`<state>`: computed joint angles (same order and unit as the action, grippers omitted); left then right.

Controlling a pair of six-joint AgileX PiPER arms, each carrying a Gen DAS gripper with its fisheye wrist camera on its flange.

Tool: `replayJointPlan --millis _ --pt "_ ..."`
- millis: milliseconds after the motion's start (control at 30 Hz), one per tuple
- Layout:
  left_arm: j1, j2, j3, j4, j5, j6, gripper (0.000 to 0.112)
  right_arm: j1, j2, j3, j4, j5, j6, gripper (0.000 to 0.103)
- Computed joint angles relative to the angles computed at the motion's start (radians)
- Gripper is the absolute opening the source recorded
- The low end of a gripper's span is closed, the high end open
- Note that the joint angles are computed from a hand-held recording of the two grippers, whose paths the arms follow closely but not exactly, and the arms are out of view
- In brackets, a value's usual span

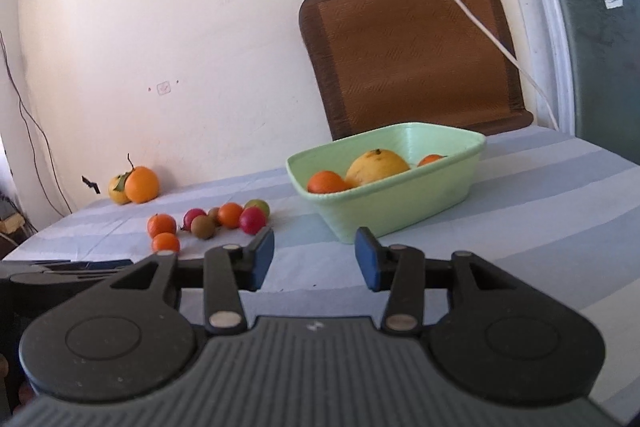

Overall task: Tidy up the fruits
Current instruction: 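Withdraw both tools from the basket back toward the fruit row, then grasp a small orange with the left tool while the right tool grasps a brown kiwi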

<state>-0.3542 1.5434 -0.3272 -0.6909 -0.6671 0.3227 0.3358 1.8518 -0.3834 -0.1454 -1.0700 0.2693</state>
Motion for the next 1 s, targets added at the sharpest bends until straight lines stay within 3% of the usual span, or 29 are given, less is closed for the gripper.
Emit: replayJointPlan --millis 200,400,500,600,733,767,867,1000 --pt "0.033 -0.022 0.032 0.116 -0.007 -0.095 0.041 0.000 0.000 -0.013 -0.015 0.033 0.004 0.047" --pt "0.148 -0.013 -0.037 0.268 0.132 -0.188 0.041 -0.011 0.003 -0.025 -0.052 0.053 0.018 0.047" --pt "0.159 0.025 -0.106 0.184 0.157 -0.061 0.041 -0.017 0.003 -0.030 -0.074 0.062 0.027 0.047" --pt "0.200 0.066 -0.195 0.149 0.233 0.010 0.041 -0.023 0.005 -0.030 -0.090 0.058 0.037 0.047" --pt "0.244 0.116 -0.266 0.152 0.283 0.018 0.038 -0.033 0.008 -0.028 -0.109 0.050 0.049 0.047" --pt "0.254 0.130 -0.278 0.160 0.297 0.005 0.032 -0.036 0.008 -0.030 -0.115 0.053 0.051 0.047" --pt "0.281 0.130 -0.261 0.332 0.296 -0.154 0.032 -0.034 0.004 -0.041 -0.124 0.080 0.048 0.047" --pt "0.302 0.101 -0.208 0.457 0.262 -0.281 0.032 -0.019 -0.001 -0.054 -0.122 0.118 0.031 0.047"
